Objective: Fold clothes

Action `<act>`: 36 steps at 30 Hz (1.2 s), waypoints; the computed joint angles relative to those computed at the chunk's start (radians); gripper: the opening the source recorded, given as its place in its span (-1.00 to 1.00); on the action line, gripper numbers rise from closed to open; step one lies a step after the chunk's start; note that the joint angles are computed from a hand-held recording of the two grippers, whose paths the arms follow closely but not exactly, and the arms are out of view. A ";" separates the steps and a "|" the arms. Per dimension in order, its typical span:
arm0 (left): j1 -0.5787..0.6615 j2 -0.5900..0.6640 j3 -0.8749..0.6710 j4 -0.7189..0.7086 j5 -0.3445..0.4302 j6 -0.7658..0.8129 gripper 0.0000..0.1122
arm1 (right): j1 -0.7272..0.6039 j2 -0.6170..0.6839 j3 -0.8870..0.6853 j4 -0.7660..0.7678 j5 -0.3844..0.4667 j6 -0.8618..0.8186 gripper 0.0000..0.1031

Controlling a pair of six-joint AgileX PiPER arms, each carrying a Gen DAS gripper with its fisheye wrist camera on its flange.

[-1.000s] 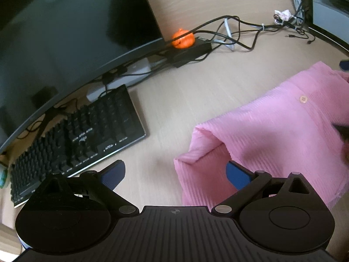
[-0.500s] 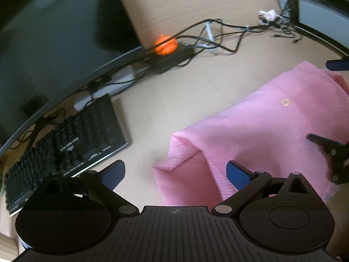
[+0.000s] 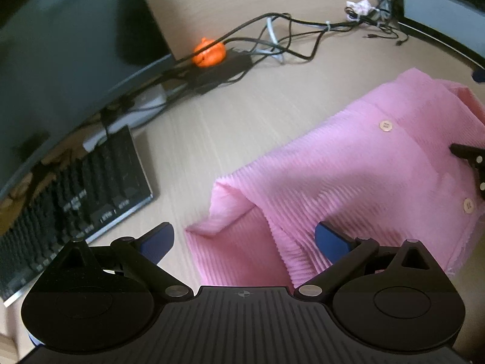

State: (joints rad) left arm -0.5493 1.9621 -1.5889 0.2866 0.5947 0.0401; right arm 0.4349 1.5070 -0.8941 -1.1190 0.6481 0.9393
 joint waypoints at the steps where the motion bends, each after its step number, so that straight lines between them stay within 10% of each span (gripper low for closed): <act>1: 0.008 -0.006 -0.008 -0.027 -0.001 0.022 0.81 | -0.006 -0.009 -0.003 0.016 -0.005 -0.030 1.00; 5: 0.040 0.005 -0.068 -0.146 0.008 0.107 0.81 | -0.074 -0.028 -0.041 0.066 -0.045 -0.030 1.00; 15: 0.018 0.141 -0.203 -0.020 0.096 0.009 0.83 | -0.065 0.171 -0.079 -0.349 0.025 0.254 1.00; 23: -0.015 0.138 -0.201 0.038 0.123 -0.079 0.83 | -0.208 0.191 -0.321 0.123 -0.108 -0.092 1.00; 28: -0.017 0.097 -0.151 0.044 0.109 -0.098 0.82 | -0.213 0.366 -0.459 0.144 -0.021 -0.158 1.00; 36: 0.040 -0.096 0.077 -0.106 0.078 0.031 0.81 | -0.217 0.185 -0.253 0.128 -0.133 -0.083 1.00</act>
